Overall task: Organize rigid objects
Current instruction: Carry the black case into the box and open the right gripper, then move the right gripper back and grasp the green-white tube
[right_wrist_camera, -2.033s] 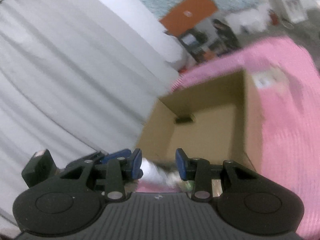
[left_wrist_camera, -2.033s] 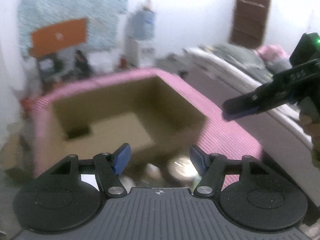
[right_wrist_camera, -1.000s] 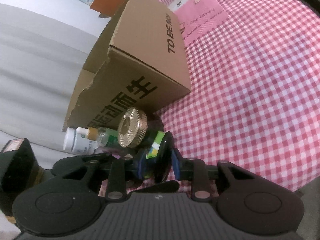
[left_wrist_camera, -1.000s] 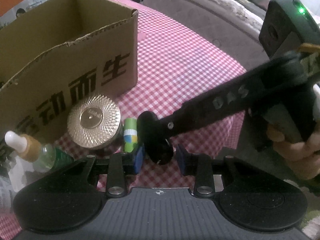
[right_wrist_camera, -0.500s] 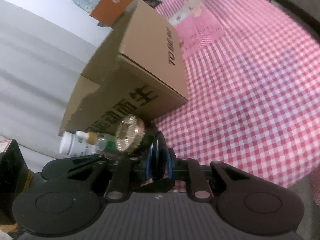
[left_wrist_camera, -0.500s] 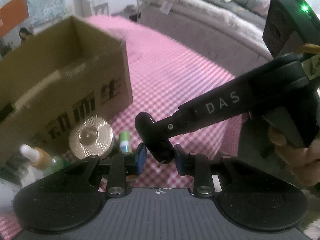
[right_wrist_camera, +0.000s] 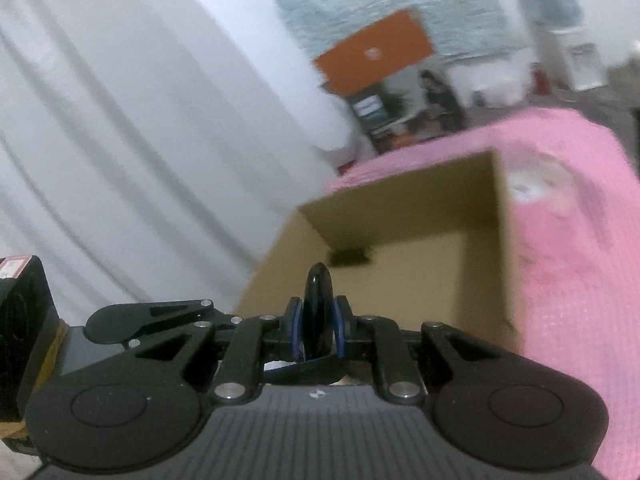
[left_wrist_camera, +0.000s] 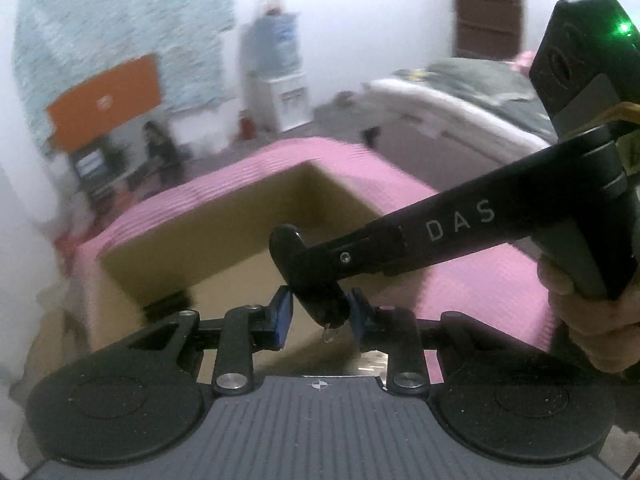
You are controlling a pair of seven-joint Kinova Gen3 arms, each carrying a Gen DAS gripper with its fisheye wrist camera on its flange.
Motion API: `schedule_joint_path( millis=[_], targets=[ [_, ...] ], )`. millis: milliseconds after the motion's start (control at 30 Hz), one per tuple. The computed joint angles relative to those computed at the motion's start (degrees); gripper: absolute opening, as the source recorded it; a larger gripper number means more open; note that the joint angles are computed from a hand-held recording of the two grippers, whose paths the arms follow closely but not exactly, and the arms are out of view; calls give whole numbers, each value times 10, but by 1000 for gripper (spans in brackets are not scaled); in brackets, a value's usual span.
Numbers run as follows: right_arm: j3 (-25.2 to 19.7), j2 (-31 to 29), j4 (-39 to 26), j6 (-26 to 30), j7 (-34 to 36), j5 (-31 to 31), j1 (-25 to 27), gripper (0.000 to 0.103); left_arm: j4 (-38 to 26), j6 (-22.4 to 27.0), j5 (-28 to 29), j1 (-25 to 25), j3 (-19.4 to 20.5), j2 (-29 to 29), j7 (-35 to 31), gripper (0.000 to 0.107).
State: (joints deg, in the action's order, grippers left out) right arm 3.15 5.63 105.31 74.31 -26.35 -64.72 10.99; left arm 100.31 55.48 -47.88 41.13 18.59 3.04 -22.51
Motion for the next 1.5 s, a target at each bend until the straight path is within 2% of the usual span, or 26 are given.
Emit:
schedule_joint_path(
  millis=[133,233,300,400,433,500,600,833,967,1133,1233,1333,1400,1500],
  targets=[
    [16,88,-103,6,-92,22,-105,18,1,-23,93,-71,-33,-8,-81,29],
    [64,167,-177,33,-162,26,-184,18,-5,-31,143,-106,-67,7,-134,29],
    [117,219,-230,67,-209,15,-238,17,-10,-33,175,-141,-73,15,-175,29],
    [193,281,-289,111,-279,-10,-301,17,-22,-9,176,-148,-87,35,-188,30],
    [205,300,-310,125,-302,-16,-311,17,-21,-5,167,-145,-89,37,-181,30],
    [198,330,-342,132,-349,-10,-313,20,-15,3,144,-138,-89,32,-167,32],
    [125,345,-383,113,-402,34,-288,21,-3,-2,137,-139,-87,18,-159,35],
    [-61,327,-379,60,-435,124,-183,26,10,7,106,-131,-62,-11,-111,44],
    [-166,301,-342,31,-431,156,-100,26,30,-10,93,-136,-48,-41,-73,48],
    [-239,246,-276,40,-369,133,17,26,56,-7,68,-135,-1,-86,-3,49],
    [-254,205,-230,67,-309,101,91,26,73,-8,51,-136,35,-108,45,50],
    [-234,164,-189,105,-254,75,145,29,87,-21,46,-138,62,-117,73,51],
    [-192,135,-156,125,-216,57,152,40,95,-34,44,-136,75,-115,86,51],
    [-113,104,-109,162,-157,50,157,44,110,-75,47,-127,82,-109,93,51]
  ],
)
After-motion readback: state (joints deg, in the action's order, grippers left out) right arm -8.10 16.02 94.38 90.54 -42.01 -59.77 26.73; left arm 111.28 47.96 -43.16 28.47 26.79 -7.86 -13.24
